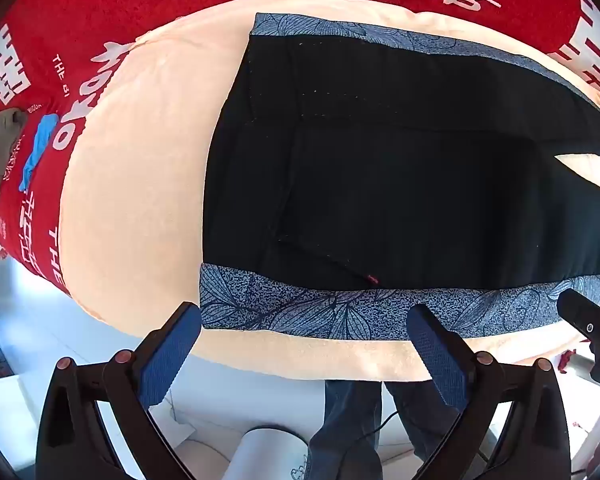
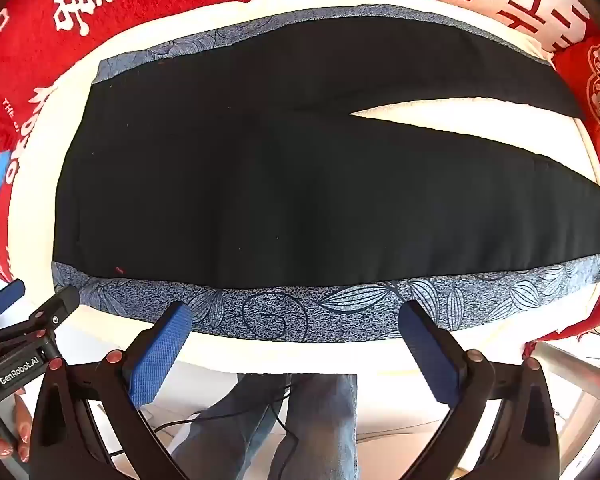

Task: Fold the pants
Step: 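Position both grippers over the patterned cuff edge of the black trousers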

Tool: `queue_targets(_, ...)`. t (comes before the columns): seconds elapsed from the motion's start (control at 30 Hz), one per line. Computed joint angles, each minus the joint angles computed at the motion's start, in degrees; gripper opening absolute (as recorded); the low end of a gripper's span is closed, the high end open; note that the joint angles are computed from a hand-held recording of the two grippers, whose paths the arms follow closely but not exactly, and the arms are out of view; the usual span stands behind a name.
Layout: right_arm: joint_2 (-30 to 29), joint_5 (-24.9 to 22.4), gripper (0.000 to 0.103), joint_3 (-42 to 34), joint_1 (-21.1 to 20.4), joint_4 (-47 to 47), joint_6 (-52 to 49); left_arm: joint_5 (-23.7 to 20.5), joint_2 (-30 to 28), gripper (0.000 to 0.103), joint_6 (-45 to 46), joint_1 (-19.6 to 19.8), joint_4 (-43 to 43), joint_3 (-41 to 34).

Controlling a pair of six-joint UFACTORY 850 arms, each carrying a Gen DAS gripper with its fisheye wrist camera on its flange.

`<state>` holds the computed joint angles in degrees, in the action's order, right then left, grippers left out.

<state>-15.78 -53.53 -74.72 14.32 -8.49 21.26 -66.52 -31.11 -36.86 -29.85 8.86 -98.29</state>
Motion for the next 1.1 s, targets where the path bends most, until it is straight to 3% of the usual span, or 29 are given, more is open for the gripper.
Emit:
queue_targets(1.03,-0.2,0.3,0.103,0.8,-0.5,-0.9,1.0,-0.7,-0.3,0.103,0.3,0.5,0.7,-0.1)
queue_targets(1.1,-0.3,0.2,0.103,0.7,-0.6,-0.8,0.9,1.0,0.2,0.103,0.3,0.7,-0.3,0.8)
